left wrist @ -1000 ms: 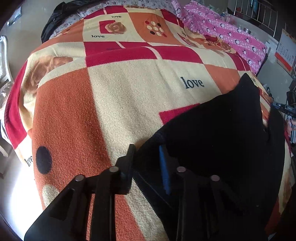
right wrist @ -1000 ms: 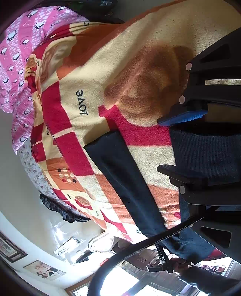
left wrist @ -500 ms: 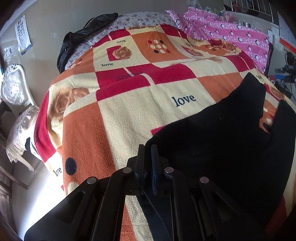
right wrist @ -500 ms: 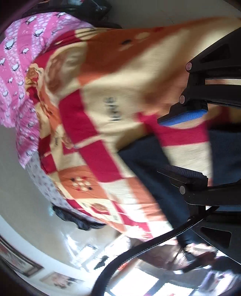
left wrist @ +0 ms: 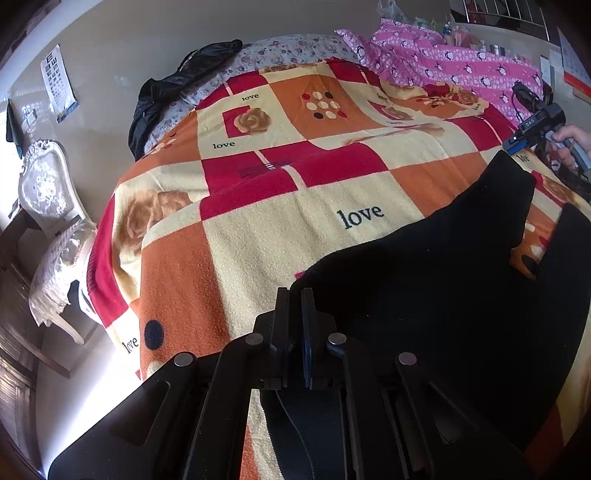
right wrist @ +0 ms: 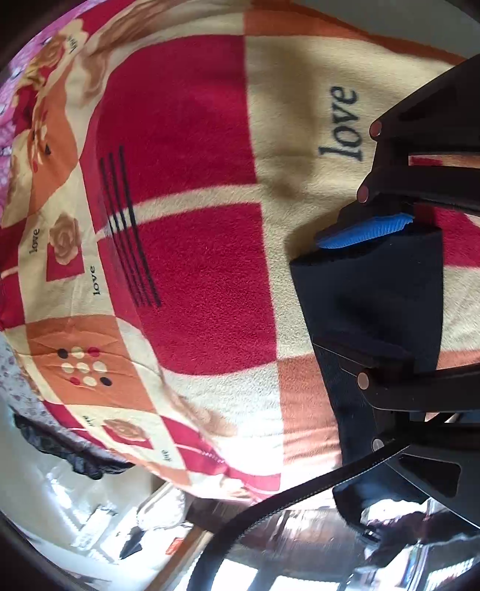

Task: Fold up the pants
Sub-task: 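Lift the pants with both grippers and fold them over toward the waistband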

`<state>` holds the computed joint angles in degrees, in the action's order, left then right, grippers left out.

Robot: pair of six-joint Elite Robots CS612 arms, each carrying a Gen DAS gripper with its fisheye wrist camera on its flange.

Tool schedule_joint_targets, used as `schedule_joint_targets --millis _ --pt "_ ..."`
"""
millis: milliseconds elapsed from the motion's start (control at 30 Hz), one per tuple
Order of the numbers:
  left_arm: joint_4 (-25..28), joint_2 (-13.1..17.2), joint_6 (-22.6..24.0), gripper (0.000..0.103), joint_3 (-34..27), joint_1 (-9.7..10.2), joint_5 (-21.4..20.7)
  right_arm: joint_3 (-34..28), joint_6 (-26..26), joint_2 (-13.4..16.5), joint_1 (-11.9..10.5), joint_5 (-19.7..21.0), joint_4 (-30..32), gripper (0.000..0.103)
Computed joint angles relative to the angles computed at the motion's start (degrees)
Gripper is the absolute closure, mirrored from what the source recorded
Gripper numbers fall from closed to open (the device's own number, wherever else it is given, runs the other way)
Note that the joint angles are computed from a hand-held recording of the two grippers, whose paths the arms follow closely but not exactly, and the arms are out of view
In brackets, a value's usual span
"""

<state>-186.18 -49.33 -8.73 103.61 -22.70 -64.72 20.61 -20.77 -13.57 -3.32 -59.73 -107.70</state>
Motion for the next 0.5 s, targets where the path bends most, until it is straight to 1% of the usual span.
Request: schedule_joint_targets --millis 67,133,167,200,233,267,300,367,433,500 --pt "0.22 0.09 -0.20 0.099 -0.17 -0.02 0.32 -1.59 -1.24 0.94 0.49 -1.87 -0.10 0.062" --pt "0.02 0.12 -0.62 0.099 -0.11 -0.10 0.71 -1.75 -2.04 1.27 0.85 -3.56 -1.11 0.063" --pt "-0.06 0.13 -0.99 0.099 -0.11 -0.09 0.82 -2.21 -2.80 1.54 0.93 -3.76 -0.74 0.065" --pt "-0.21 0.15 -1.28 0.099 -0.11 -0.12 1.18 -2.45 -3.33 1.67 1.02 -4.30 -0.57 0.070" --pt "-0.33 0.17 -1.63 0.099 -0.10 -0.14 1.49 -2.46 -3.75 1.73 1.12 -4.51 -0.72 0.072" --pt "-0.37 0.20 -2.04 0.099 -0.14 -0.12 1.71 -2.27 -4.21 1.68 1.05 -3.97 -0.89 0.075" --pt "-0.39 0.26 -2.37 0.099 -0.14 -0.23 2.45 -1.90 -4.60 1.58 0.98 -3.52 -1.47 0.084" --pt "-0.26 0.29 -3.23 0.099 -0.10 -0.30 3.39 1.65 -5.00 0.03 0.76 -2.47 -4.67 0.099" --pt "-0.11 0.09 -4.14 0.099 0.20 -0.42 4.30 8.33 -6.08 -3.10 0.34 -1.05 -10.87 0.101" --pt "-1.30 -0.33 -4.29 0.099 1.10 -0.84 5.05 13.40 -6.61 -5.56 -0.26 0.96 -15.38 0.101"
